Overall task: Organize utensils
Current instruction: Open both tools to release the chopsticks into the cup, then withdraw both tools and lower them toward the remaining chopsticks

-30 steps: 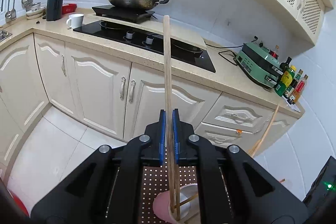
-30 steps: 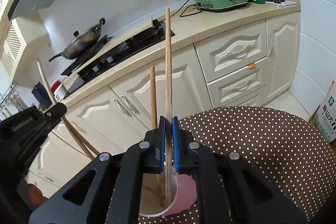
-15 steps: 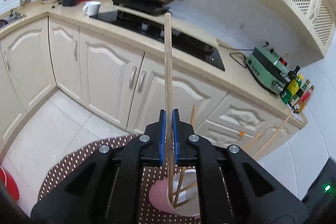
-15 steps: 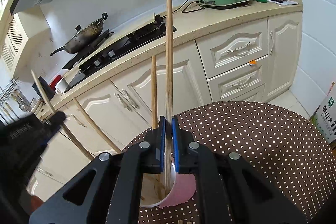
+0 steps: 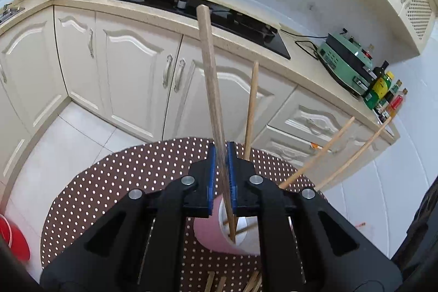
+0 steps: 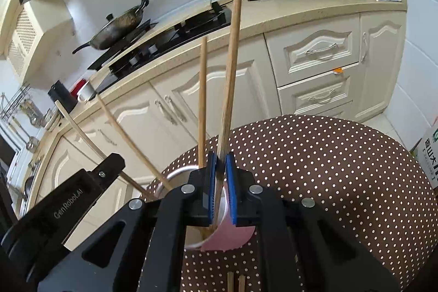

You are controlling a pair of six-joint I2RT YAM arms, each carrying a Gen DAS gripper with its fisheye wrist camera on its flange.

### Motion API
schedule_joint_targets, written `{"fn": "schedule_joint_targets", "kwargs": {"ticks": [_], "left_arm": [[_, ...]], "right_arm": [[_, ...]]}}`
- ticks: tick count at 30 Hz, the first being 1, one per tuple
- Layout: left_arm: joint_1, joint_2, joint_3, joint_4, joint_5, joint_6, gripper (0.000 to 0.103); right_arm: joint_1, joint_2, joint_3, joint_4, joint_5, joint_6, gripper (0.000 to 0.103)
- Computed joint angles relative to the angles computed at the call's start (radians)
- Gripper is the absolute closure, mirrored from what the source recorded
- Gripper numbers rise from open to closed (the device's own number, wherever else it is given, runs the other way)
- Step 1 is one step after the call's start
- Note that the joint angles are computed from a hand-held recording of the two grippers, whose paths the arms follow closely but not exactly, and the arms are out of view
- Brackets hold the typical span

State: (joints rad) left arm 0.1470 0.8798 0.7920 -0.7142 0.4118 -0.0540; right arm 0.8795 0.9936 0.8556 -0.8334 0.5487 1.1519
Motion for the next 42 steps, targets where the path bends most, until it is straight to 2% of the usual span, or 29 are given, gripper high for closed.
{"fn": "schedule_joint_targets", "kwargs": {"ticks": [3, 5, 7, 10, 15, 19, 20, 21, 23, 32, 36, 42], "left_arm": [[0.018, 0.013, 0.007, -0.034, 0.031, 0.045, 0.092], [0.019, 0.023, 0.015, -0.065, 0.033, 0.079, 0.092], [0.018, 0.007, 0.013, -0.080, 0.026, 0.109, 0.092], [-0.005, -0.027, 0.014, -0.093, -0.036, 0.126, 0.091], [0.002, -0.048, 0.031, -0.152, -0.041, 0.188, 0.090], [0.018, -0.054, 0.049, -0.205, -0.040, 0.230, 0.086], [0.019, -0.061, 0.049, -0.214, -0.047, 0.237, 0.079], [0.024, -0.069, 0.048, -0.220, -0.045, 0.244, 0.067], [0.035, -0.094, 0.046, -0.232, -0.042, 0.255, 0.053], [0.109, -0.164, 0.078, -0.326, -0.006, 0.310, 0.053], [0.151, -0.196, 0.101, -0.378, 0.009, 0.348, 0.053], [0.345, -0.229, 0.157, -0.523, 0.111, 0.527, 0.053]], "right_arm": [[0.008, 0.009, 0.006, -0.024, -0.008, 0.011, 0.089], [0.017, -0.001, 0.009, -0.044, -0.001, 0.025, 0.080], [0.030, -0.013, 0.015, -0.066, 0.015, 0.038, 0.065], [0.056, -0.013, 0.042, -0.119, 0.048, 0.040, 0.053], [0.104, -0.034, 0.067, -0.201, 0.079, 0.057, 0.051], [0.144, -0.052, 0.081, -0.265, 0.088, 0.099, 0.043], [0.158, -0.052, 0.086, -0.284, 0.096, 0.113, 0.042], [0.169, -0.052, 0.090, -0.296, 0.100, 0.124, 0.041], [0.190, -0.057, 0.099, -0.322, 0.107, 0.147, 0.040], [0.302, -0.046, 0.162, -0.459, 0.157, 0.270, 0.035], [0.376, -0.031, 0.202, -0.543, 0.183, 0.356, 0.029], [0.555, 0.009, 0.278, -0.727, 0.226, 0.561, 0.026]]}}
